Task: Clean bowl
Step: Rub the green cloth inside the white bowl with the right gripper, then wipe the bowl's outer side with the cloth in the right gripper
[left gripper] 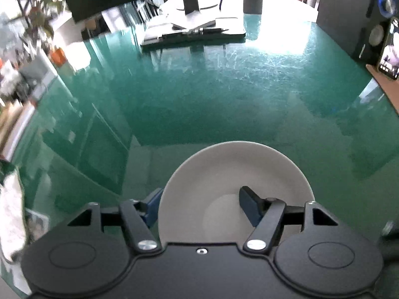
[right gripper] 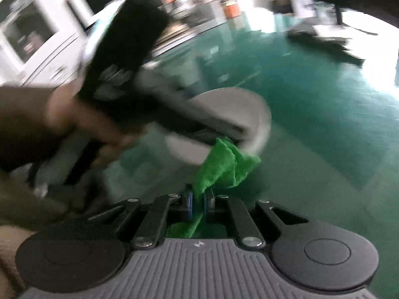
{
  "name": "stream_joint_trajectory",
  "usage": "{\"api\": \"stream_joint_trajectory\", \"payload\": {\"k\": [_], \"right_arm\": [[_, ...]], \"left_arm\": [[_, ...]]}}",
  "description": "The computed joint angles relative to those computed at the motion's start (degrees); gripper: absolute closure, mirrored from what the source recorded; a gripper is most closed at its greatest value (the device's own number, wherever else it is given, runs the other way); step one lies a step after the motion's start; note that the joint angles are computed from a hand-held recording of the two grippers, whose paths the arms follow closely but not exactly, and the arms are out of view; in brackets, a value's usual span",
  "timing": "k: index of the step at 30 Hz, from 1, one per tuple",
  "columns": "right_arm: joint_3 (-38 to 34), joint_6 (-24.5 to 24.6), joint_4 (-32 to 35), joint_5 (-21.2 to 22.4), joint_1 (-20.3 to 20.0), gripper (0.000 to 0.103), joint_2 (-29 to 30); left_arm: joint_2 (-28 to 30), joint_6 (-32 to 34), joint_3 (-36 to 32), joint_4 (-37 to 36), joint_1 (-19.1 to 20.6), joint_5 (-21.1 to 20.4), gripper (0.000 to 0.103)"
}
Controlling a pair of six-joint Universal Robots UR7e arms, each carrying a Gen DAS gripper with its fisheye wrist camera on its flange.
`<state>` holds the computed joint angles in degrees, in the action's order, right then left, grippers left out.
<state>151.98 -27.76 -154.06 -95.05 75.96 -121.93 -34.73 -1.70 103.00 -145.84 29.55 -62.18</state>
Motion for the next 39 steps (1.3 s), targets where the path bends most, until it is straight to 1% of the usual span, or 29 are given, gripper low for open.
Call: {"api": "stream_joint_trajectory", "payload": {"k": [4, 5, 7, 8, 11, 13, 14, 15, 16, 17, 18, 19, 21, 22, 23, 24, 25, 26, 27, 28, 29, 31, 32, 33, 34, 36, 37, 38, 39], "right_arm": [[-0.6, 1.6, -4.9, -4.0, 0.6, 0.095, 3.4], [-1.0, 2.3, -5.8, -5.2, -0.3, 0.095, 4.0], [-0.9, 3.1, -6.8, -6.2, -0.6, 0.095, 4.2], [-0.9, 3.4, -7.2, -6.3, -1.1, 0.095, 4.2], [-0.7, 3.2, -3.8, -2.9, -0.3, 0.094, 2.6], [-0.4, 4.1, -7.2, -6.0, 2.2, 0.094, 5.2], [0.1, 6.9, -11.2, -9.1, 2.7, 0.094, 6.7], [0.3, 10.4, -13.9, -10.2, 1.5, 0.094, 7.4], [0.3, 12.9, -14.2, -9.0, -0.3, 0.094, 7.0], [0.7, 17.8, -15.2, -5.4, -4.6, 0.094, 5.0], [1.1, 20.2, -15.0, -2.8, -6.8, 0.094, 4.0], [2.1, 23.2, -13.7, 2.1, -11.0, 0.094, 1.1], [3.8, 29.6, -9.7, 13.1, -20.3, 0.09, -5.1], [4.7, 30.7, -9.1, 16.1, -22.9, 0.089, -6.6], [5.4, 32.5, -8.7, 18.2, -24.9, 0.081, -7.8], [6.4, 33.3, -8.9, 21.7, -27.6, 0.08, -9.0], [7.2, 33.5, -9.8, 22.8, -28.5, 0.081, -9.2], [7.8, 34.0, -10.4, 23.3, -28.9, 0.088, -9.2], [7.8, 34.6, -11.3, 22.4, -28.3, 0.091, -8.6], [7.9, 35.1, -12.2, 21.7, -27.8, 0.091, -8.1], [7.9, 35.7, -13.0, 20.6, -27.0, 0.094, -7.4], [8.7, 35.7, -13.0, 21.9, -27.6, 0.097, -8.3], [8.9, 35.2, -11.7, 23.0, -28.5, 0.097, -9.5], [9.1, 33.3, -7.9, 26.2, -30.0, 0.097, -12.5], [8.4, 31.2, -3.2, 28.3, -31.4, 0.097, -15.1], [7.9, 24.9, 7.8, 36.8, -35.7, 0.097, -20.7], [8.0, 23.5, 10.5, 38.9, -37.3, 0.097, -22.8], [8.1, 23.6, 10.8, 39.4, -37.5, 0.097, -23.5], [7.9, 24.3, 8.7, 39.4, -37.2, 0.097, -21.8]], "left_arm": [[-1.1, -0.2, 0.5, 0.7, 0.7, -0.7, 0.037], [-1.2, -0.7, 0.5, 0.7, 0.9, -1.1, 0.037], [-1.6, -1.4, 0.8, 0.4, 1.4, -1.7, 0.037], [-1.7, -1.4, 1.0, 0.2, 1.3, -1.6, 0.037], [-2.0, -1.4, 1.6, -0.4, 1.3, -1.7, 0.036], [-2.2, -2.0, 1.7, -0.4, 1.6, -2.1, 0.036], [-2.2, -2.4, 1.8, -0.5, 1.7, -2.4, 0.034], [-2.3, -2.5, 1.8, -0.4, 1.8, -2.5, 0.034], [-2.5, -3.1, 1.9, -0.3, 2.1, -3.1, 0.033], [-2.6, -3.3, 1.9, -0.3, 2.2, -3.4, 0.031], [-2.7, -3.6, 2.1, -0.3, 2.3, -3.6, 0.031], [-2.9, -3.7, 2.3, -0.3, 2.4, -3.8, 0.029], [-3.0, -3.6, 2.4, -0.4, 2.4, -3.8, 0.027], [-2.9, -3.5, 2.5, -0.5, 2.4, -3.8, 0.027], [-2.9, -3.2, 2.6, -0.6, 2.3, -3.8, 0.027], [-2.9, -3.1, 2.7, -0.8, 2.2, -3.7, 0.027], [-3.0, -2.6, 3.1, -1.2, 1.9, -3.3, 0.027], [-3.0, -2.2, 3.4, -1.6, 1.6, -3.0, 0.027], [-3.0, -1.9, 3.5, -1.8, 1.5, -2.7, 0.027], [-3.0, -1.8, 3.6, -1.9, 1.4, -2.7, 0.026], [-3.0, -1.8, 3.7, -1.9, 1.3, -2.6, 0.026], [-3.0, -1.7, 3.6, -1.7, 1.3, -2.7, 0.026], [-3.1, -1.4, 3.4, -1.2, 1.3, -2.6, 0.027], [-3.1, -0.4, 3.6, -1.3, 0.9, -1.4, 0.026], [-3.2, 0.6, 4.0, -1.9, 0.6, -0.3, 0.027], [-3.2, 1.1, 4.3, -2.3, 0.4, 0.7, 0.027], [-3.4, 0.5, 4.4, -2.3, 0.5, 0.7, 0.027], [-3.5, 0.2, 4.4, -2.3, 0.7, 0.5, 0.027], [-3.5, -0.1, 4.4, -2.2, 0.8, 0.2, 0.027]]}}
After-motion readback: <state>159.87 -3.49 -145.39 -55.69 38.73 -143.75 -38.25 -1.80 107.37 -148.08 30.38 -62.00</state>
